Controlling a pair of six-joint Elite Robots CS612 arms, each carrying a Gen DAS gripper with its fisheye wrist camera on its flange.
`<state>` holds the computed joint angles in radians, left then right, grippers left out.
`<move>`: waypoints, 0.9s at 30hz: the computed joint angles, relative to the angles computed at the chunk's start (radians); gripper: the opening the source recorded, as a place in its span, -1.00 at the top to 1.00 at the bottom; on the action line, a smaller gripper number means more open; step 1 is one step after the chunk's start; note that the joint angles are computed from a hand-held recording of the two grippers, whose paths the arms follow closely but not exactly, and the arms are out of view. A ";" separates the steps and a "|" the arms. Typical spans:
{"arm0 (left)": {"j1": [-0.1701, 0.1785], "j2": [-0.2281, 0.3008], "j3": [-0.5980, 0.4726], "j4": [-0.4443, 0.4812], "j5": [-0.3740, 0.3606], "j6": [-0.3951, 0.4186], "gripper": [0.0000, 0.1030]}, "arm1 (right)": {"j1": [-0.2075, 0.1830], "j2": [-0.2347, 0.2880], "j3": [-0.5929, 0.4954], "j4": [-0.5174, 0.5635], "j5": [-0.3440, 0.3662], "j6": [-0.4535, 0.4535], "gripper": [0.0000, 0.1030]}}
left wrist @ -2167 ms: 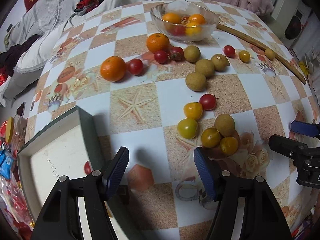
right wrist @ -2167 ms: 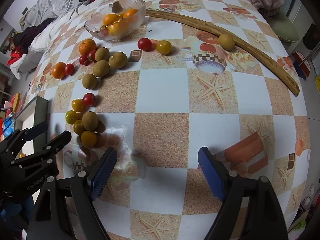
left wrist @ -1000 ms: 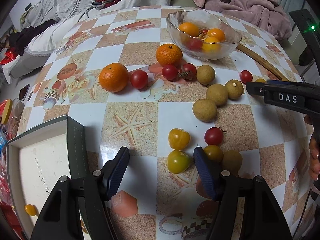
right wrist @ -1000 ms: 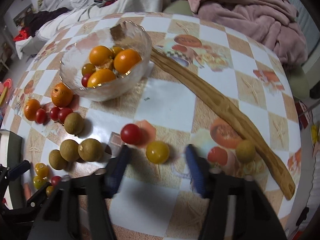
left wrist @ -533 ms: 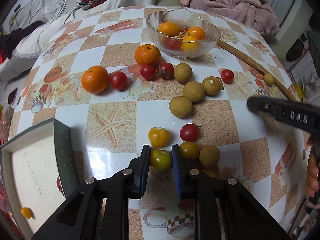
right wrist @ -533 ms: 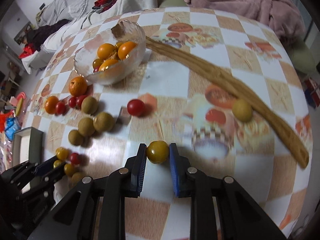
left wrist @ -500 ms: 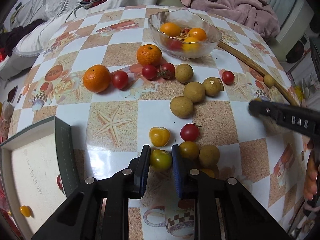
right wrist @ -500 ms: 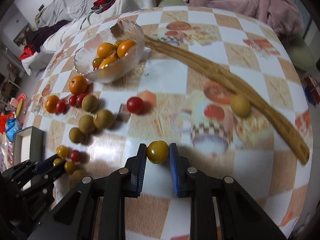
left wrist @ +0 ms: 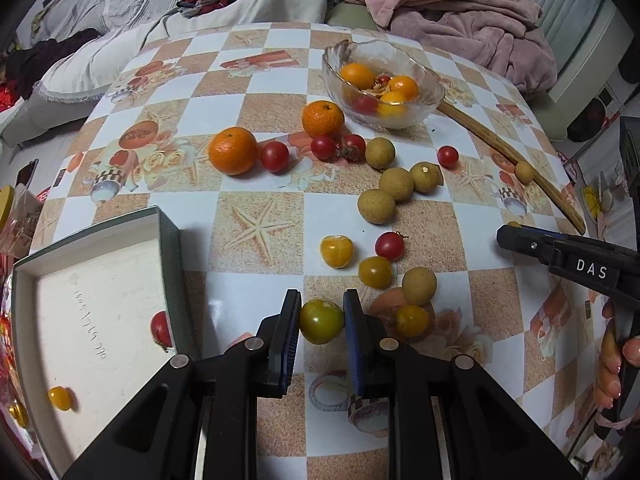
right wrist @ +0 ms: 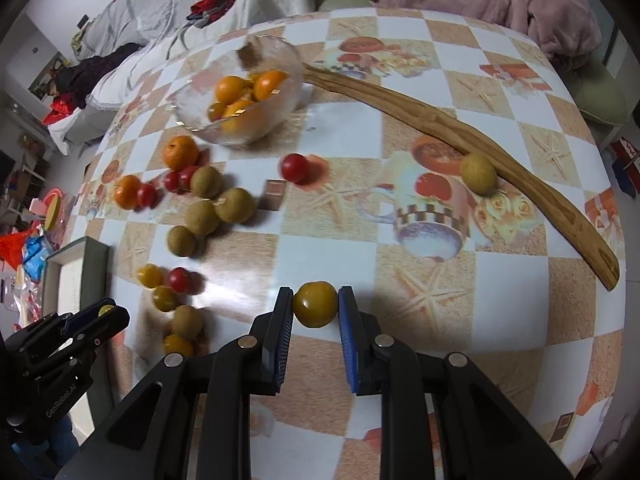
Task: Organize fruits
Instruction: 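Grasp a green-yellow tomato with the left tool while the right grasps a yellow tomato, then carry both held tomatoes over the white tray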
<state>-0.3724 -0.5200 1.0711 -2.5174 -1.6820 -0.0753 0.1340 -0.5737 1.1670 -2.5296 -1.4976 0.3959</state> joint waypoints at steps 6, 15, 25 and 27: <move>0.016 -0.024 0.035 -0.030 0.000 -0.022 0.55 | 0.021 0.004 -0.025 0.015 0.031 -0.015 0.52; 0.052 -0.069 0.110 -0.083 0.023 -0.063 0.55 | 0.067 0.037 -0.107 0.064 0.073 -0.068 0.52; 0.108 -0.080 0.136 -0.102 0.100 -0.117 0.55 | 0.121 0.120 -0.289 0.156 0.130 -0.139 0.52; 0.117 -0.075 0.130 -0.097 0.113 -0.123 0.55 | 0.133 0.146 -0.342 0.183 0.143 -0.150 0.52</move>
<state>-0.2554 -0.5954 1.2011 -2.6147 -1.5686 -0.1980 0.2667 -0.4277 0.8246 -2.3466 -1.3550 0.2456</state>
